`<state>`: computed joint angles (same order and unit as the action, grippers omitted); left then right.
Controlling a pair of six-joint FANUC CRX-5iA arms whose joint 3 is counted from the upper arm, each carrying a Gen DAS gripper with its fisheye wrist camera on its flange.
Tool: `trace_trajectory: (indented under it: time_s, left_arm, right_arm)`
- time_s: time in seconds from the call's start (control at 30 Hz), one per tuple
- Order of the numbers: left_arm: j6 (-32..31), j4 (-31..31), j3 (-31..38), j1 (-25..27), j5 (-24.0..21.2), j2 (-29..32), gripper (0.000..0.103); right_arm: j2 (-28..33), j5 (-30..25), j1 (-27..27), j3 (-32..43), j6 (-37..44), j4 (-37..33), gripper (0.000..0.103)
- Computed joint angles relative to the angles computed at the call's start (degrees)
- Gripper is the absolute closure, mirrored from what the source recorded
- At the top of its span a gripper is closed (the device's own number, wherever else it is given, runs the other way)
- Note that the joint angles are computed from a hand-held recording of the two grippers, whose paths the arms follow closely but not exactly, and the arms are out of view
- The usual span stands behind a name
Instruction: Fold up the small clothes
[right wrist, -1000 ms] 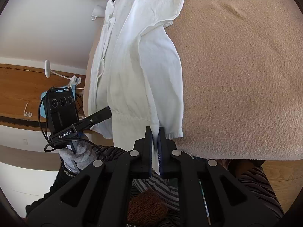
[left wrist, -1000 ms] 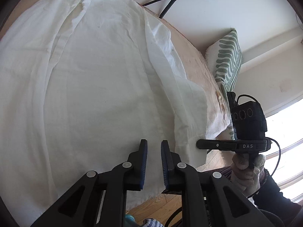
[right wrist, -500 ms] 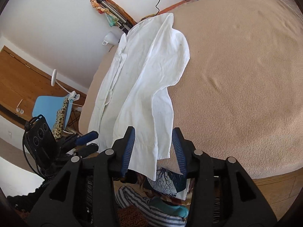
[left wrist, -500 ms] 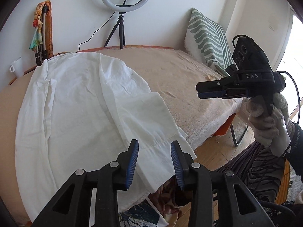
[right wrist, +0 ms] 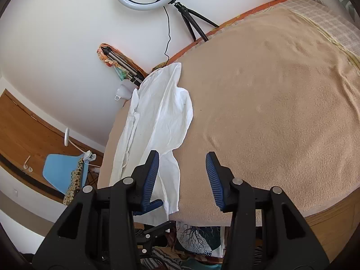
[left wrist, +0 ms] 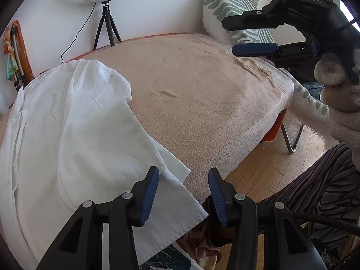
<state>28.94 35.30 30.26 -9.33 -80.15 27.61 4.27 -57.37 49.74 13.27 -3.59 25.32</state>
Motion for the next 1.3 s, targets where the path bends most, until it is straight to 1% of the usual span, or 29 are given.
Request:
trace_trajectory:
  time_s: [0.17, 0.23, 0.33, 0.37, 0.4, 0.47, 0.53, 0.57, 0.63, 0.7, 0.87, 0.97, 1.07, 1.13, 1.2, 1.23, 1.27, 1.3]
  left_arm:
    - [-0.71, -1.81, -0.55, -0.71, 2.07, -0.46, 0.058]
    - [-0.56, -2.76, -0.6, -0.96, 2.82, -0.47, 0.062]
    - [-0.26, -2.11, -0.33, -0.81, 3.17, 0.31, 0.074]
    - [-0.16, -0.94, 0.21, -0.47, 2.6, 0.98, 0.087]
    - [0.75, 0.17, 1.93, -0.06, 0.76, 2.31, 0.091]
    - [4.51, 2.53, 6.26, 1.0, -3.57, 5.35, 0.097]
    - [7.38, 5.17, 8.68, 2.21, -5.55, 6.85, 0.098]
    - [8.61, 6.28, 9.46, 2.82, -6.05, 7.23, 0.099]
    - [11.32, 9.06, 10.36, 4.17, -7.01, 7.83, 0.099]
    - [13.17, 11.18, 10.35, 5.28, -7.66, 7.89, 0.099]
    - [12.55, 12.42, 7.03, 6.17, -6.1, 5.89, 0.099]
    - [13.39, 14.14, 4.99, 6.64, -6.11, 5.3, 0.099]
    - [13.89, 15.6, 3.57, 7.11, -6.63, 5.01, 0.1]
    - [14.34, 16.26, 3.11, 7.23, -6.72, 5.1, 0.1]
    - [15.27, 17.03, 3.08, 7.38, -7.07, 5.45, 0.1]
    - [15.39, 17.3, 3.01, 7.44, -7.1, 5.47, 0.1]
    - [15.15, 17.64, 2.62, 7.54, -7.02, 5.28, 0.1]
    - [14.69, 17.69, 2.38, 7.56, -6.85, 5.1, 0.1]
  right_arm:
    - [-1.17, 1.59, -0.3, -1.37, -0.47, 0.9, 0.057]
    - [-1.3, 2.05, -0.57, -1.38, -0.35, 0.83, 0.056]
    - [-0.56, 1.93, -1.16, -0.17, 1.29, -0.31, 0.056]
    - [-0.11, 1.62, -1.35, 0.51, 2.14, -0.76, 0.056]
    - [0.45, 1.21, -1.55, 1.38, 3.16, -1.33, 0.056]
    - [1.73, 0.38, -2.19, 3.37, 5.43, -2.83, 0.056]
    - [3.27, -0.35, -3.13, 5.62, 7.85, -4.81, 0.054]
    - [4.25, -0.72, -3.81, 6.98, 9.36, -6.16, 0.05]
    - [6.68, -1.76, -5.45, 10.19, 12.86, -9.07, 0.047]
    - [9.93, -3.56, -7.17, 14.23, 16.5, -11.49, 0.046]
    - [20.59, -9.0, -12.21, 27.44, 26.62, -19.71, 0.042]
    - [26.34, -11.25, -15.06, 33.78, 27.92, -24.49, 0.042]
    - [30.17, -11.41, -16.98, 37.15, 27.36, -27.29, 0.042]
    - [30.56, -8.27, -17.3, 36.25, 26.88, -26.52, 0.042]
    - [30.71, -5.38, -17.89, 35.72, 26.39, -27.32, 0.042]
    - [30.6, -3.6, -18.11, 35.08, 25.7, -27.72, 0.05]
    - [30.93, -2.84, -18.15, 35.2, 25.01, -27.55, 0.068]
    - [32.34, -4.6, -18.26, 37.6, 25.0, -27.94, 0.078]
